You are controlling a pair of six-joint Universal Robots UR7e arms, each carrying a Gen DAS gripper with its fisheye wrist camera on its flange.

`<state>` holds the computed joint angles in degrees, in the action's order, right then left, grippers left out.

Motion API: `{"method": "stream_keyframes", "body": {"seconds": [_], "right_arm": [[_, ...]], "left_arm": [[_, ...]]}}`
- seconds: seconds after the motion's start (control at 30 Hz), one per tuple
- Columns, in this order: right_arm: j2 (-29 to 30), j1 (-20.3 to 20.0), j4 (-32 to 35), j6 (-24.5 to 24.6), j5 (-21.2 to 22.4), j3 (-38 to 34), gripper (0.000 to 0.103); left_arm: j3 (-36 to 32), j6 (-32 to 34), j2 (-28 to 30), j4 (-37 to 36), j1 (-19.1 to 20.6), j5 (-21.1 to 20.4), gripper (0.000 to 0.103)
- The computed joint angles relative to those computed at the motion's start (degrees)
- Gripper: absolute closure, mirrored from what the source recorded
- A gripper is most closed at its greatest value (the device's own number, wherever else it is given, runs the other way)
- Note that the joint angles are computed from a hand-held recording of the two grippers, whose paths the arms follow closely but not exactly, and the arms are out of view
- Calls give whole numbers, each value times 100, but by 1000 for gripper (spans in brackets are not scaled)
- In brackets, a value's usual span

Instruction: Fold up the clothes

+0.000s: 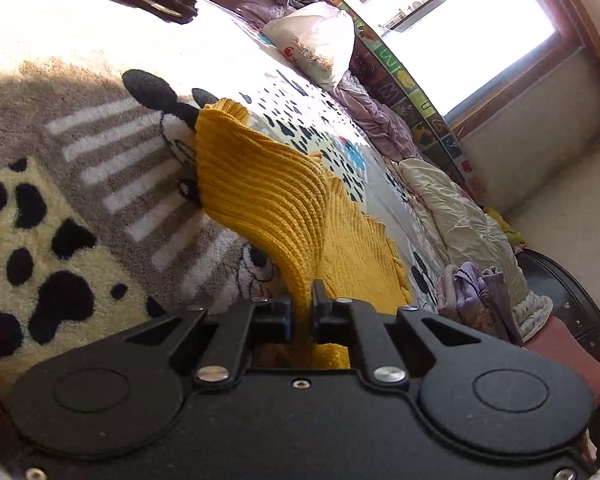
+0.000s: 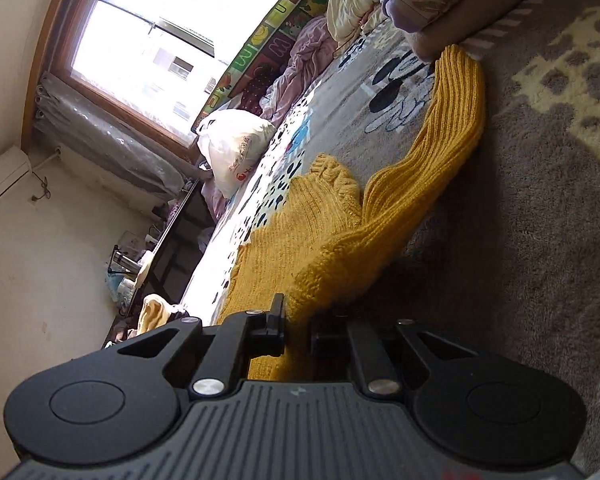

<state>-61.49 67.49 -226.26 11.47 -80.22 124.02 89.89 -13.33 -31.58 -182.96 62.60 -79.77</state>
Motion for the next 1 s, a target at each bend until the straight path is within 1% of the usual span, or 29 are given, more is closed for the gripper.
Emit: {"method": "stream_keyframes", "body": {"seconds": [0.03,0.07,0.1,0.13,0.17,0.2,0.23,0.3,0.33,0.37,0.43,0.5,0.53,0.6,0.63,0.67,0.73,0.8,0.87,0.97,1.0], "right_arm": [[-47,-11,157,-47,-115,102,90],[-94,-21,319,-90,-233,198,90],[-62,-59,519,-74,-336,236,90],[-21,-151,479,19,-199,298,94],[76,-261,262,131,-1,366,95],[43,-265,262,154,40,397,94],[-21,-249,308,158,48,421,87],[-145,-247,312,147,142,483,73],[-187,-259,177,145,150,526,61],[-225,-269,28,146,136,567,53],[-278,-394,-257,241,167,637,53],[-308,-594,-387,513,203,601,51],[-332,-717,-372,693,251,550,52],[-314,-903,-409,1000,473,423,53],[-304,-990,-412,1130,590,346,53],[-307,-1024,-302,1097,610,235,53],[-278,-1039,-122,1011,573,-10,53],[-216,-1041,-11,943,499,-274,56],[-157,-1049,88,860,384,-510,64],[-86,-1133,214,842,357,-778,75],[-57,-1148,288,831,374,-884,76]], "left_arm": [[-7,-21,13,229,24,138,96],[-15,-20,25,400,58,176,95],[-11,21,11,438,97,45,94],[1,24,-31,459,102,-7,90],[19,29,-71,441,111,-74,81],[53,34,-99,319,125,-142,74],[88,13,-117,166,131,-140,61],[56,-116,-124,28,191,-215,59],[-3,-216,-107,6,234,-273,59],[-72,-311,-86,-6,277,-327,59],[-266,-495,-9,2,360,-408,59],[-525,-740,120,-25,441,-430,59],[-687,-891,204,-20,496,-495,59],[-1039,-1144,386,113,600,-555,60],[-1215,-1249,476,206,647,-568,67],[-1396,-1319,571,297,687,-579,73],[-1742,-1289,756,431,725,-613,78],[-2119,-1240,950,581,757,-762,78],[-2425,-1268,1110,718,782,-906,78],[-2778,-1164,1277,987,759,-914,78],[-2890,-1088,1327,1095,745,-907,78]]}}
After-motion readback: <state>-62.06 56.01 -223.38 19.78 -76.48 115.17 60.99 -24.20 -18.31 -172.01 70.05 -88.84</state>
